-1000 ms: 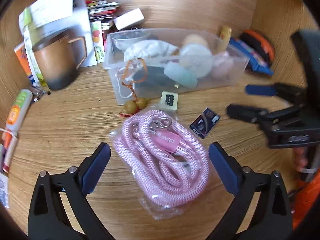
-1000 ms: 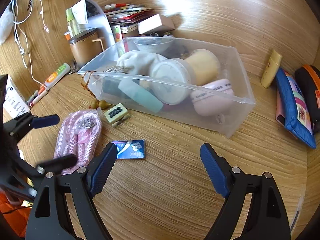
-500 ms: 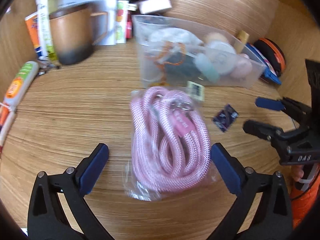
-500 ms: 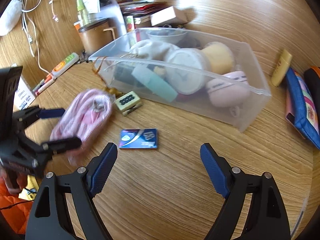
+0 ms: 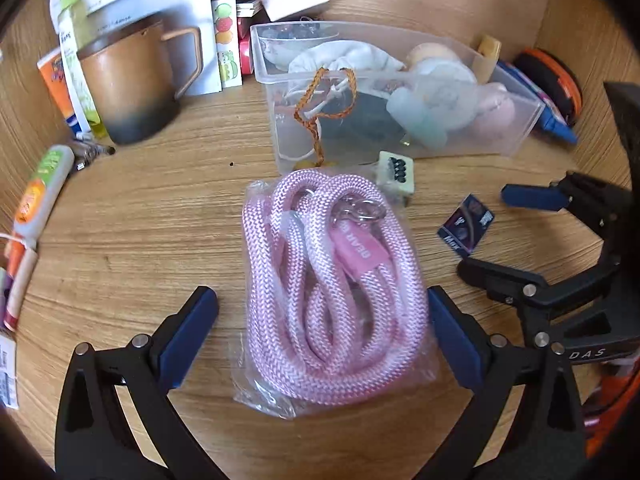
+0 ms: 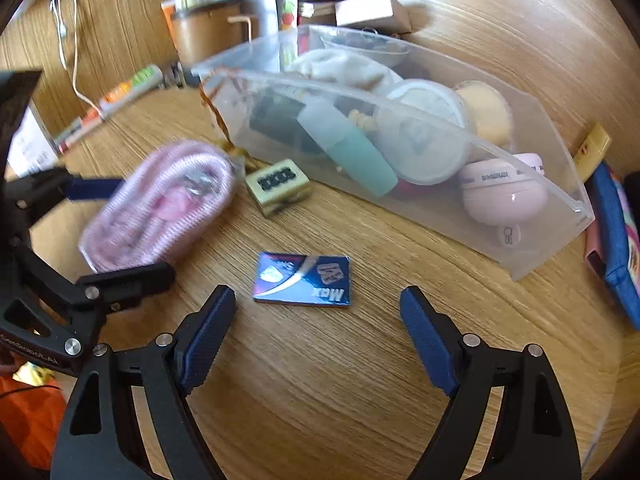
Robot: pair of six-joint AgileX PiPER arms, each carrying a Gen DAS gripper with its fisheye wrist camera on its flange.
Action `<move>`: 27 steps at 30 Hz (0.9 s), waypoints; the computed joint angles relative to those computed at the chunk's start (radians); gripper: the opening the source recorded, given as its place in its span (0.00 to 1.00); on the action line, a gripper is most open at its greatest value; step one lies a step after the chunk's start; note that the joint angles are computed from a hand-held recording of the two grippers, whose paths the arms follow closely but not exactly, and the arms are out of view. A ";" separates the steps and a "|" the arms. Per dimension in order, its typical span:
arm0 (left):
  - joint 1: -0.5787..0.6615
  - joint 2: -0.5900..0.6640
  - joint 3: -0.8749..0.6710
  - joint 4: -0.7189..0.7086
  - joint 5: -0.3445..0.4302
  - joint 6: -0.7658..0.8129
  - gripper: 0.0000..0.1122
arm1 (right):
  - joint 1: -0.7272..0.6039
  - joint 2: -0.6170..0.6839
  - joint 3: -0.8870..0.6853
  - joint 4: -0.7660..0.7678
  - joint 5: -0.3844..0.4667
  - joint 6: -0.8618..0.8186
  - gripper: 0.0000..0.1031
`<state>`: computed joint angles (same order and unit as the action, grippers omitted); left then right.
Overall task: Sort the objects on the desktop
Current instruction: 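Grasp the pink rope bag with the left tool while the right tool grasps the blue Max card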
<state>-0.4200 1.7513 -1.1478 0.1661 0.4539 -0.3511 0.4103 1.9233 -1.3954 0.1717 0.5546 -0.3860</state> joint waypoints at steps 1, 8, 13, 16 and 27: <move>0.002 -0.001 0.003 0.009 0.001 -0.003 0.92 | -0.003 0.000 0.000 0.011 -0.001 -0.009 0.80; 0.009 0.025 -0.024 0.062 0.010 0.000 0.92 | -0.017 0.010 0.008 0.047 -0.036 -0.042 0.77; 0.022 0.046 -0.057 0.019 0.023 0.070 0.92 | -0.023 0.003 0.025 0.130 -0.051 -0.137 0.65; 0.001 0.046 -0.053 0.103 0.010 0.003 0.89 | -0.034 0.009 0.015 0.183 -0.031 -0.186 0.61; 0.027 0.042 -0.074 -0.095 0.014 0.246 0.60 | -0.026 -0.007 0.030 0.195 -0.037 -0.190 0.44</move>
<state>-0.3929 1.7933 -1.2213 0.0706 0.4682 -0.1056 0.3848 1.9167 -1.3657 0.3667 0.5174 -0.5764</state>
